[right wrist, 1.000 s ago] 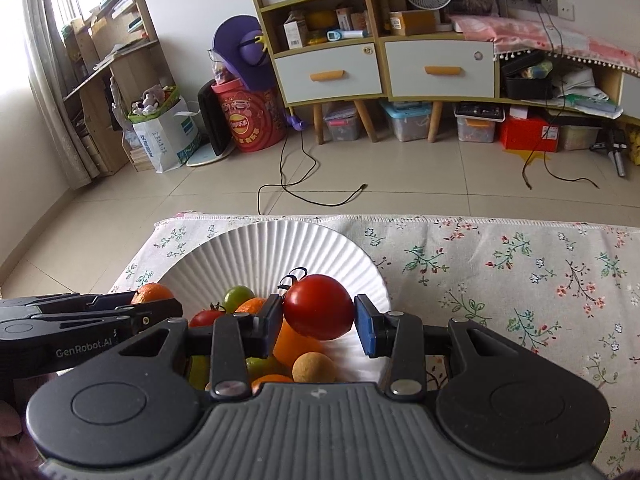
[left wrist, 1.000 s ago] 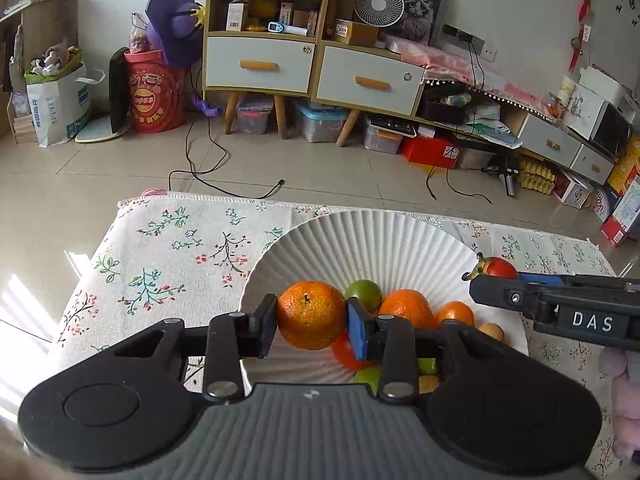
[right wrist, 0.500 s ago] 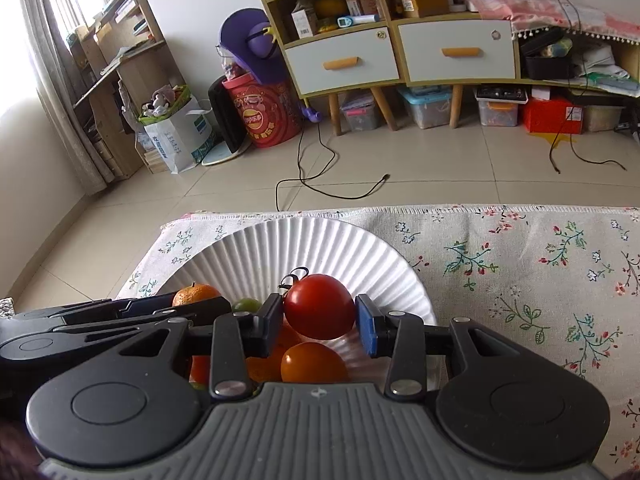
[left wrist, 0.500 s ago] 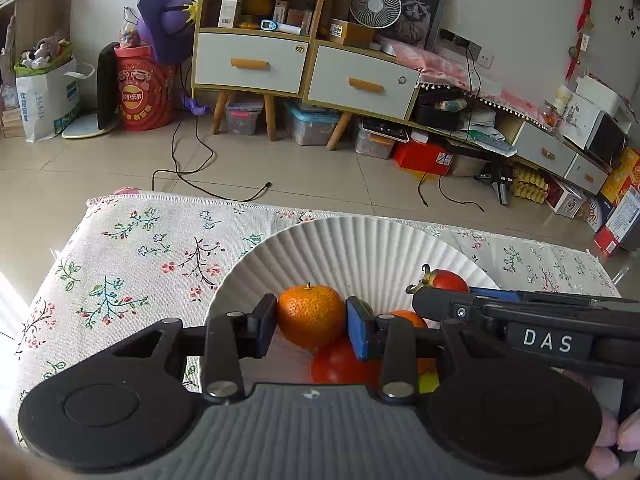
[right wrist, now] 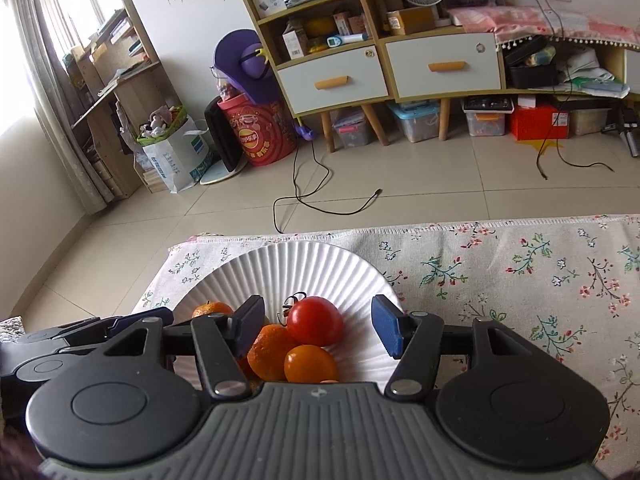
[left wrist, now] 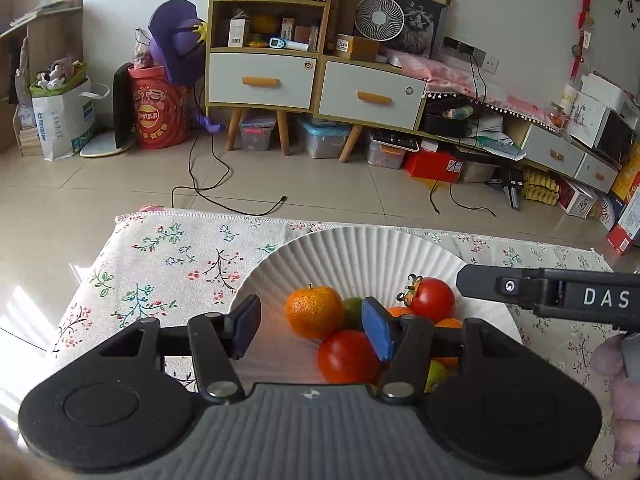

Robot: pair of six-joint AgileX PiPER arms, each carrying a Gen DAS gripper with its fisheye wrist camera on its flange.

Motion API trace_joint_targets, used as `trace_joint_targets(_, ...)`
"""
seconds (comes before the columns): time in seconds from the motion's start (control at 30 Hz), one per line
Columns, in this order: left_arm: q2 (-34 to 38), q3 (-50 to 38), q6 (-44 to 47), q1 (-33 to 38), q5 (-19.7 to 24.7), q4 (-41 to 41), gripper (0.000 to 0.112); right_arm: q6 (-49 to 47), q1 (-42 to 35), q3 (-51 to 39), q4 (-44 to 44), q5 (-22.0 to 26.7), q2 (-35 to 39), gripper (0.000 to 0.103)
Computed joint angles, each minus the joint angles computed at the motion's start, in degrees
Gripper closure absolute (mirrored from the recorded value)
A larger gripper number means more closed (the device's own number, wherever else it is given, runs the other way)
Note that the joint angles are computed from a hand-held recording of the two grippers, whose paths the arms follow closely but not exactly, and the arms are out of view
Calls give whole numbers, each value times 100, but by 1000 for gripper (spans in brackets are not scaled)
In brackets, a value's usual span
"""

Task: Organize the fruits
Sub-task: 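Open the left gripper in the plate while the right gripper releases the red tomato, then withdraw both open grippers from the plate toward the remaining fruits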

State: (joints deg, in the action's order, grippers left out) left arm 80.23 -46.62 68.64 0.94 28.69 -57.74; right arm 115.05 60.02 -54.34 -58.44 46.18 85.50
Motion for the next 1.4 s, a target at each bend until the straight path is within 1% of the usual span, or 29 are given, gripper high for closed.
trace_joint_targets(0.03,-80,46,-50,4,-27,75,55,-74,35,-36,53,108,-26,39)
trace_joint_targets(0.07,-156,83,-96,22,-28,141,54,-109,90,-51,79,217,-64,38)
trace_joint_targets(0.2,-490,235,-265,118,11,376,42,-169,304,-120,200,565,-169,33)
trace_joint_targets(0.37,-781,298,-473,361,279,636,34,-178,683,-277,296,1081,-190,25)
trace_joint_targets(0.47,-946,356,-630,376,292,812,29,-224,854,-352,341,1247,-202,22)
trace_joint_targets(0.53,-1052,394,-681,415,362,895,26,-279,975,-392,361,1372,-207,18)
trace_joint_targets(0.63,-1178,476,-700,498,478,1025,22,-323,1139,-423,368,1517,-193,14)
trace_joint_targets(0.73,-1282,576,-665,558,495,1106,19,-329,1295,-414,370,1626,-187,11)
trace_joint_targets(0.87,-1442,737,-544,746,645,1148,15,-195,1517,-321,331,1761,-193,8)
trace_joint_targets(0.93,-1489,813,-391,842,707,1102,15,-106,1588,-248,316,1773,-206,6)
trace_joint_targets(1.03,-1625,1008,94,1049,781,953,15,-20,1755,-143,324,1874,-184,4)
trace_joint_targets(1.1,-1738,1170,434,1156,796,846,15,-96,1921,-134,359,2022,-86,3)
trace_joint_targets(1.2,-1813,1307,756,1300,952,827,15,-384,2050,-165,420,2193,67,3)
trace_joint_targets(1.33,-1771,1323,913,1442,1249,898,15,-673,2168,-172,426,2242,160,2)
trace_joint_targets(1.4,-1760,1372,992,1484,1322,880,15,-711,2225,-152,377,2221,186,1)
